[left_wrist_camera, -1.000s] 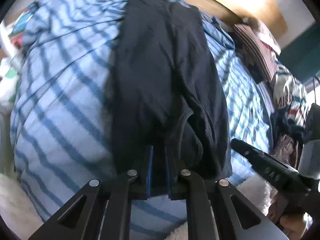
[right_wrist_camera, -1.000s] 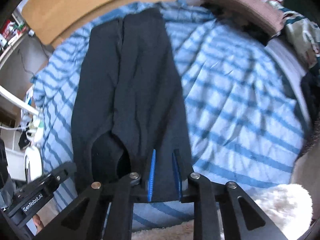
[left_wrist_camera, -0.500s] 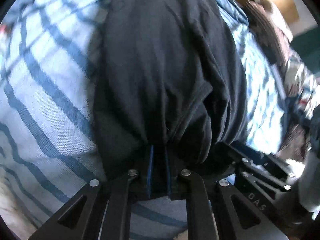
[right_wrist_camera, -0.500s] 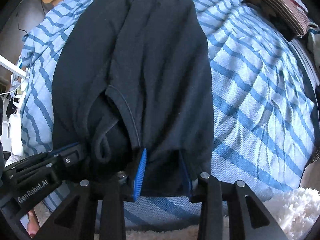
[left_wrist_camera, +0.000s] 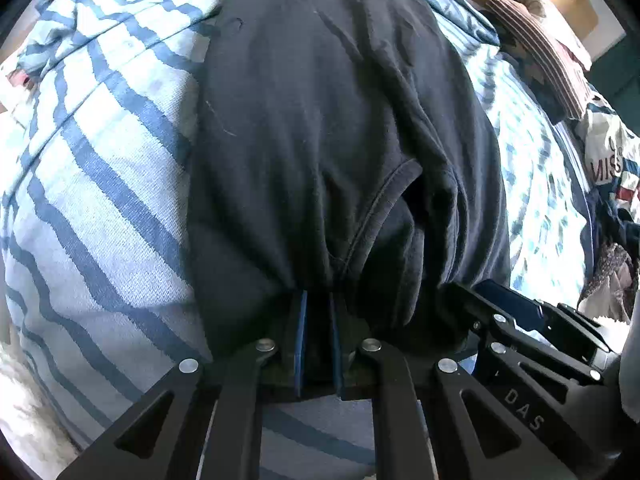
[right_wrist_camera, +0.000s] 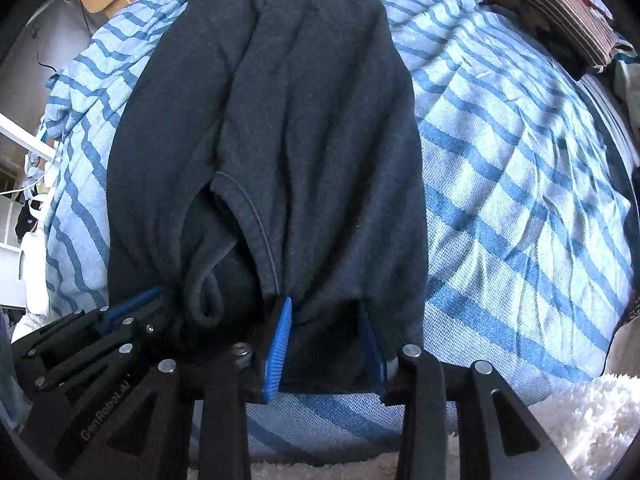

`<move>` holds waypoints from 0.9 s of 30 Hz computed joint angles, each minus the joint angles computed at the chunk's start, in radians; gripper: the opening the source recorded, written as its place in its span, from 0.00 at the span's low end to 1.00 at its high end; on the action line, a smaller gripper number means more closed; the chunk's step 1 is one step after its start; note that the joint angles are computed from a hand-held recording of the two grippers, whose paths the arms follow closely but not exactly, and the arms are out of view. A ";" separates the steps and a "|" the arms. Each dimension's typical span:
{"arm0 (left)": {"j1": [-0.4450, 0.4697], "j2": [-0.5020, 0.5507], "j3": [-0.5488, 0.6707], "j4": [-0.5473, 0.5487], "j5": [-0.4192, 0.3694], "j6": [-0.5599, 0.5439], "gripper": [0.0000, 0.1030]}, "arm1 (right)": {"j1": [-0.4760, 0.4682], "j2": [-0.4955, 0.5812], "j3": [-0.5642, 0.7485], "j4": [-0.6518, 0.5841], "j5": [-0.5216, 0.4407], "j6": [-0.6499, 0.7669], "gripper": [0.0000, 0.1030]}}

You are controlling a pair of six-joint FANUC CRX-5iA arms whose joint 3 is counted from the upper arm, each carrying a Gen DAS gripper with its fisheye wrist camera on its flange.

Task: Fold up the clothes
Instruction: 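Pinch the shirt hem with the left gripper while the right gripper pinches beside it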

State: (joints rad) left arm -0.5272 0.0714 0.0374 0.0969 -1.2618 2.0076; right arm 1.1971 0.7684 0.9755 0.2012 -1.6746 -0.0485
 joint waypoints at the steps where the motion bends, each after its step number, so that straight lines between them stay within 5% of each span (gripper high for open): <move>1: -0.003 0.010 0.015 -0.005 -0.017 0.000 0.11 | 0.001 0.000 0.001 0.001 -0.002 0.000 0.37; 12: -0.023 0.025 0.042 -0.037 -0.046 0.001 0.11 | 0.012 -0.011 -0.011 0.010 -0.007 -0.013 0.38; 22: 0.014 -0.035 -0.043 0.038 0.023 0.012 0.11 | 0.025 -0.017 -0.012 0.025 -0.025 -0.028 0.41; 27: 0.057 -0.140 -0.126 0.100 0.109 -0.015 0.11 | 0.048 -0.096 -0.119 0.051 0.042 -0.110 0.41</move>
